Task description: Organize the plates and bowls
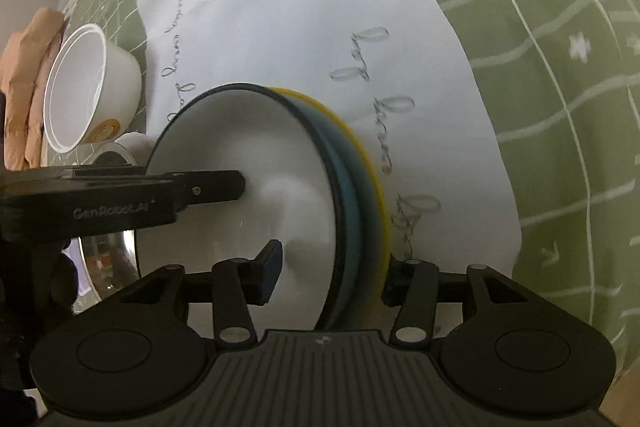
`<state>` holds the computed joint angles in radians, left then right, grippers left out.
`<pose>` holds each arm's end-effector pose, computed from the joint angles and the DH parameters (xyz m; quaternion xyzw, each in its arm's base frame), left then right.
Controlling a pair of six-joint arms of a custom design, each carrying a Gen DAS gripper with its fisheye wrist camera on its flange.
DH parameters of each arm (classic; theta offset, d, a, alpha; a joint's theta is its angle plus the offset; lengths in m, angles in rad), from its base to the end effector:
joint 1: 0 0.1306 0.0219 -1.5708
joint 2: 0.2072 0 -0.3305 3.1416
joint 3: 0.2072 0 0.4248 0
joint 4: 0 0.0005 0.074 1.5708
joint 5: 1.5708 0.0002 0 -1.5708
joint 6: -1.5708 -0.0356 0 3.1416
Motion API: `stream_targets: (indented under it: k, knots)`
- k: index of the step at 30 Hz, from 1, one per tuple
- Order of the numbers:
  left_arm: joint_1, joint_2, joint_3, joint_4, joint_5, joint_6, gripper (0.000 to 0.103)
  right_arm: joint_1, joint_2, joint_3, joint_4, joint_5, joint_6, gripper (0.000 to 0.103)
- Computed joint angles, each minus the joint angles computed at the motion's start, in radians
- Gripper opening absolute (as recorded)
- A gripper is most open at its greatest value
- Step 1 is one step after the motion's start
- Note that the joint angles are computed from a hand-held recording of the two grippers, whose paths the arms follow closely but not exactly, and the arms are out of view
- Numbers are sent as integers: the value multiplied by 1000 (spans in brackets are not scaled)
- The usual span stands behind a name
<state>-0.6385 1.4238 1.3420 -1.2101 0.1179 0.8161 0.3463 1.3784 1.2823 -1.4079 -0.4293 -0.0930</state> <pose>0.3947 -0.2988 0.3206 -0.0795 0.9854 -0.1358 0.0649 0.4246 0.1684 0.3142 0.1304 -0.9678 -0.2149 0.0145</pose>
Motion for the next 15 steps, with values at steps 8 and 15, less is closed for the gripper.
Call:
stream_targets:
  k: [8,15]
  knots:
    - [-2,4,12,15,-27,33,36,-6,26,53,39,39,52,49]
    - [-20,51,70,-21,-91,24,33,-14,42,58,69,66,24,49]
